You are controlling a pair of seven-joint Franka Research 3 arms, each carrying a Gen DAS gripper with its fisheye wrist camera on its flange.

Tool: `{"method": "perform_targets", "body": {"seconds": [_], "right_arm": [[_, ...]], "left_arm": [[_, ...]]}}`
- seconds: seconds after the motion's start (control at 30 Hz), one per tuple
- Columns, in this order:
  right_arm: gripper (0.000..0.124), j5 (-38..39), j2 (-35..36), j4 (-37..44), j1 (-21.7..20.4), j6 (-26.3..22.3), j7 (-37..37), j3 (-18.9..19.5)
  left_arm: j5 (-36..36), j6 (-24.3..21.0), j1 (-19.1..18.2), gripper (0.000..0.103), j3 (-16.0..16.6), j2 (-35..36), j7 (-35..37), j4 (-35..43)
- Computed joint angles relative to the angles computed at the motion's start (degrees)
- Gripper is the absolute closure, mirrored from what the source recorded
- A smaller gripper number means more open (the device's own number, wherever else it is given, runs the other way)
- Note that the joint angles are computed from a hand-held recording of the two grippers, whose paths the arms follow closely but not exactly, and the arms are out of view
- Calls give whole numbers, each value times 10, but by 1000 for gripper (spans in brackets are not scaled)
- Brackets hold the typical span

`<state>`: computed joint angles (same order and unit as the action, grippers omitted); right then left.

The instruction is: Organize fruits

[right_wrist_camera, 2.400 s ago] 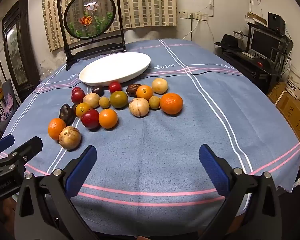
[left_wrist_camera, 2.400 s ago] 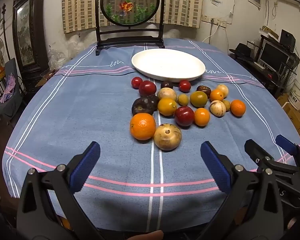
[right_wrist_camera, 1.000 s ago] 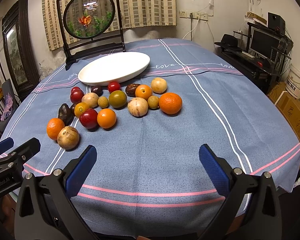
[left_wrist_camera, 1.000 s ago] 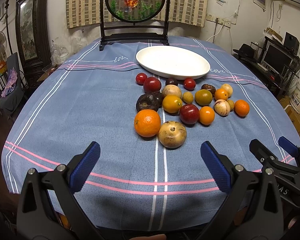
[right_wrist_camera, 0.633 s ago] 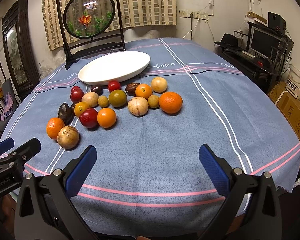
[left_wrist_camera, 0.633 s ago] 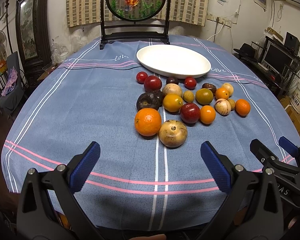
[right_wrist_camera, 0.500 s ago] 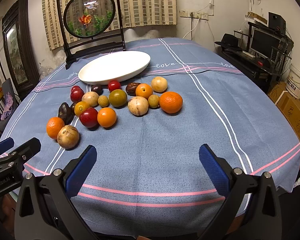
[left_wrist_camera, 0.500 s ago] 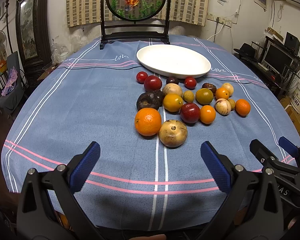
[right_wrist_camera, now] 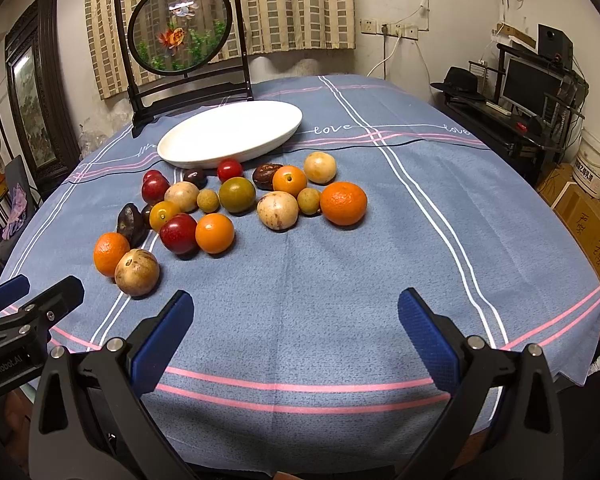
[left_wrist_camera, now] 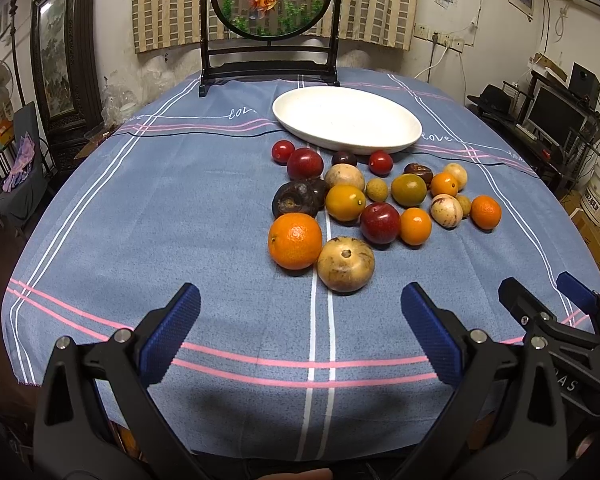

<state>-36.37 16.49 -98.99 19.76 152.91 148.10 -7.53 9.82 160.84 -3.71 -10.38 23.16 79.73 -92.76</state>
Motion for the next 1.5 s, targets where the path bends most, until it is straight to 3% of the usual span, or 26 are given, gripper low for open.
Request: {"method": "perform_targets", "body": {"seconds": [0.9, 1.03, 1.1, 1.27, 1.4, 1.5], "right_arm": [[22, 5, 3, -2, 0, -1, -12, -2], [22, 13, 1, -17, -9, 26, -22, -1], [22, 30, 1, -30, -19, 63, -45, 3], [22, 66, 12, -34, -21, 103, -86, -6], [22, 152, 28, -32, -42, 130, -149, 9], [22, 236, 39, -27, -73, 139, -228, 41]], "left_arm": [[-2, -4, 3, 2, -3, 3, 6, -2], [-11, -13, 12, 2, -11, 15, 29, 8], [-26, -22, 22, 2, -23, 24, 56, 18], [-56, -53, 32, 2, -36, 55, 102, 60], [-73, -75, 37, 2, -37, 86, 134, 107], [-75, -92, 36, 2, -29, 108, 144, 145]]}}
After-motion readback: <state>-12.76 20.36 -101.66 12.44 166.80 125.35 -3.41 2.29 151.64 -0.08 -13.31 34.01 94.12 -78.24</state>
